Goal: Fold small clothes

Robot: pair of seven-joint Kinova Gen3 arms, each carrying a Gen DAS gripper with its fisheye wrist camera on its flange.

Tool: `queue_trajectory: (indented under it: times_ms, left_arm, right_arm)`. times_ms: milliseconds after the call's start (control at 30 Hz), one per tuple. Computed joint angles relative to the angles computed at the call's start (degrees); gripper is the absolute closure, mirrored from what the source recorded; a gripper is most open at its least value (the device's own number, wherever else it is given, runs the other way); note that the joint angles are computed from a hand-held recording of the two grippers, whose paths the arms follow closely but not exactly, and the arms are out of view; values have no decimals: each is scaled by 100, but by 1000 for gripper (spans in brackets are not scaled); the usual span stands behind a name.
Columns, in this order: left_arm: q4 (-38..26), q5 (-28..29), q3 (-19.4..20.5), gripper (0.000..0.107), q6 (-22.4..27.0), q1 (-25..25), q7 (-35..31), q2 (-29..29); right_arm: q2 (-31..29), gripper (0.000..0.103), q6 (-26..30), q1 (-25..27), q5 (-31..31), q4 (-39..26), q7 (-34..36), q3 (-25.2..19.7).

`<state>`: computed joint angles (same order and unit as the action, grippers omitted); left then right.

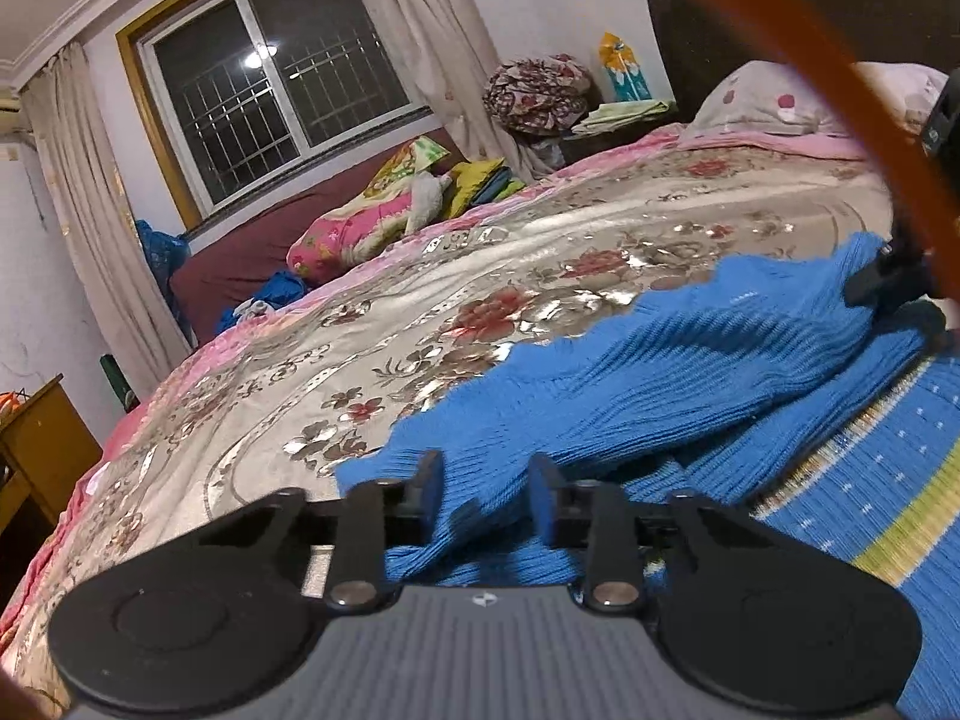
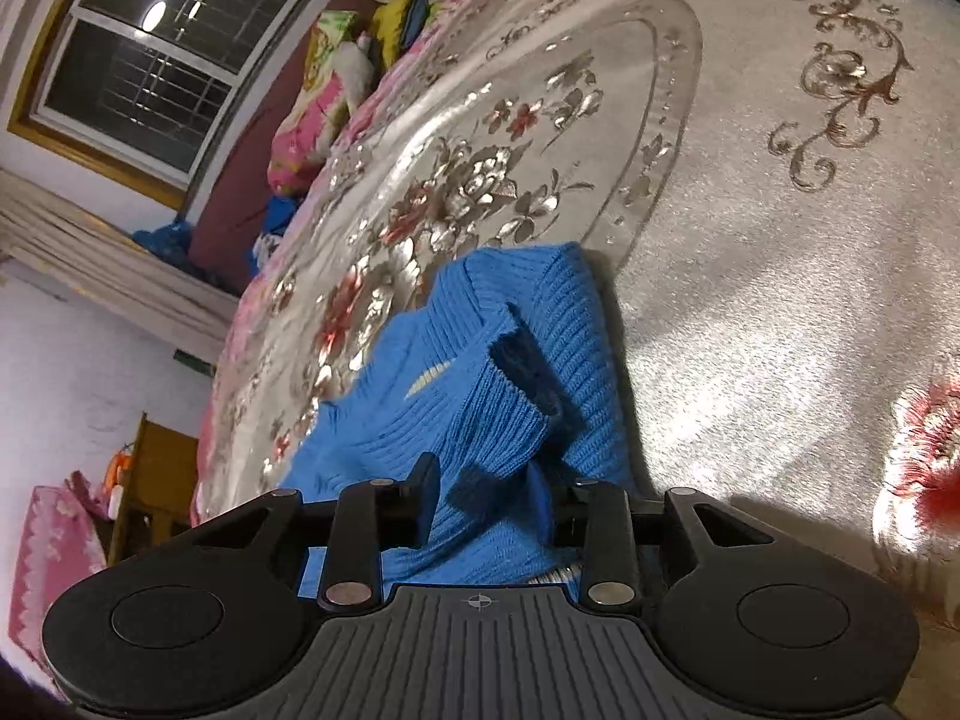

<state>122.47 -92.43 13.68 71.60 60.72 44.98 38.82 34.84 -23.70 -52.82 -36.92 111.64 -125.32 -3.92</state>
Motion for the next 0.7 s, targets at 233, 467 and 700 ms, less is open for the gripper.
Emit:
queue_trajectory:
  times_ms: [233,467,700]
  left_arm:
    - [247,62,82,83,268,162,403,-160]
    - [227,267,156,83,56,68,199,-143]
    - [288,82,127,83,-72,76,188,-120]
  right_arm:
    - [-219,95,-529,-63,159,239,182,-104]
    - [-351,96,-687,19,30,463,510,-303]
    - [-263,96,-424,126,19,488,258,-290]
